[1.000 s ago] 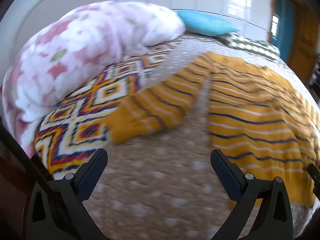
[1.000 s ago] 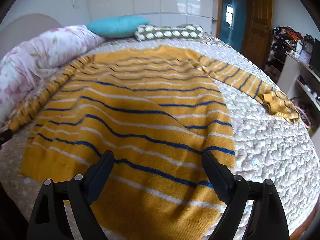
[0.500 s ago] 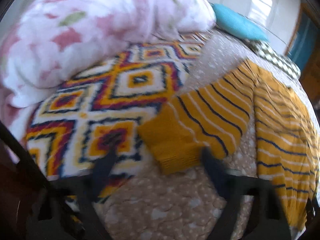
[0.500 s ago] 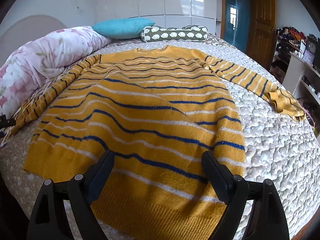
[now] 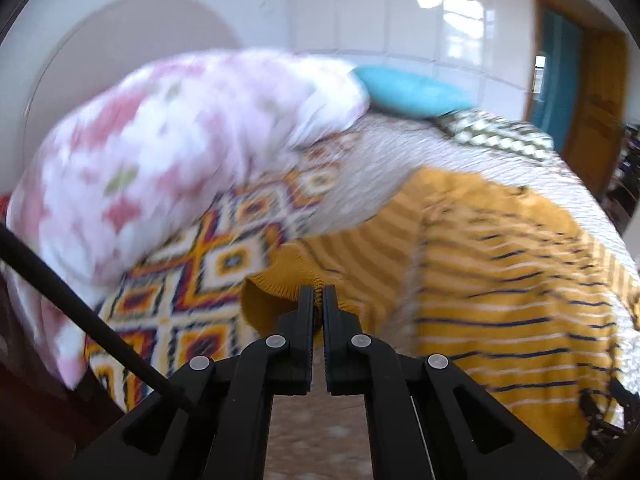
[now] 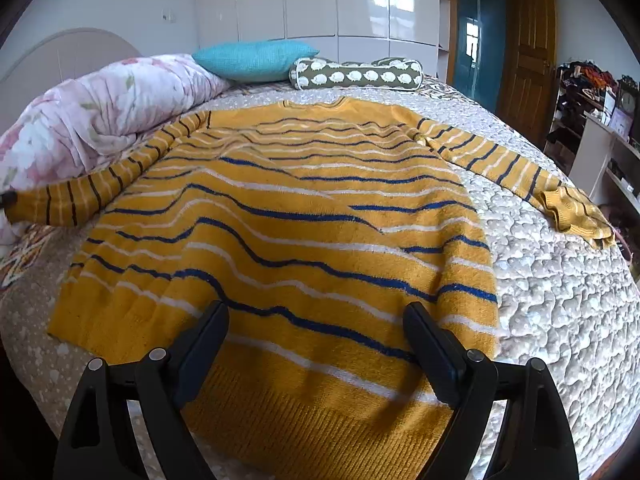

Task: Fold small clothes
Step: 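Grasp the sleeve with the left gripper and fold it across the body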

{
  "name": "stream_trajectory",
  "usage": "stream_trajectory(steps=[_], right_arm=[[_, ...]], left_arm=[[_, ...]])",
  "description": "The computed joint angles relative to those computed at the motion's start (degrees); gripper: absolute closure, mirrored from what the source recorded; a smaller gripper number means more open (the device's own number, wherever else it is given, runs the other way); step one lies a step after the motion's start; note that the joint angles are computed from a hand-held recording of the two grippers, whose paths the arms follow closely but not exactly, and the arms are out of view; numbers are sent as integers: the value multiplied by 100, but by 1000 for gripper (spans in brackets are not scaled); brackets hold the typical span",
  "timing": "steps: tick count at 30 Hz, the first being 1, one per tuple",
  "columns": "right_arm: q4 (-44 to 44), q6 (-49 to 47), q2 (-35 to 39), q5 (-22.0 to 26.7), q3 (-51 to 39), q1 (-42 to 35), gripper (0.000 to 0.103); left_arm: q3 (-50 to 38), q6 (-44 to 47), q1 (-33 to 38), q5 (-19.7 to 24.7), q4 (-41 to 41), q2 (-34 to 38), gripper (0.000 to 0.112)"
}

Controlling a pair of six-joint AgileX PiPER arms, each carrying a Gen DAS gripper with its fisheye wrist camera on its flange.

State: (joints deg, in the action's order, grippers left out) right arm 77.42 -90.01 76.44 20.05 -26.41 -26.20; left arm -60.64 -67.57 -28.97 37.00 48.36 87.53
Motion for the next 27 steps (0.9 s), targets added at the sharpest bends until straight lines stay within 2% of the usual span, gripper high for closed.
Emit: stream_trajectory(steps=[5,11,19,20,21,22,23,25,27], right_arm=[[-29,-95,-231,736,-33,-904,11],[-139,-64,-106,1602,-261,-2145,11],[-306,25,444,2017,-622,-3144,11],[-340,14,489,2066,-650,-3244,11],[-370,3,515,2100,-666,-3326,11],[-385,-20,524,2115,-673,-3378,11],[-389,-59,516,2124,-666,-3416,11],[-412,-92,487,2121,-638,-3434,11],[-425,-49,493,2071,-636,-3340,11]], left_arm=[[-821,322,-797,220,-233,281,109],[-2226,871,-1672,566,-595,1269,109],[-4262,2136,-2313,951,-1523,2808,106],[-4418,2177,-2408,1062,-1476,2942,95],[-4562,2200,-2493,1194,-1420,3040,71],[-4599,2190,-2547,1224,-1348,3084,57],[-4466,2029,-2593,1136,-1174,3032,38],[-4132,1601,-2670,1022,-732,2854,35],[-3999,1602,-2696,1132,-639,2756,35]])
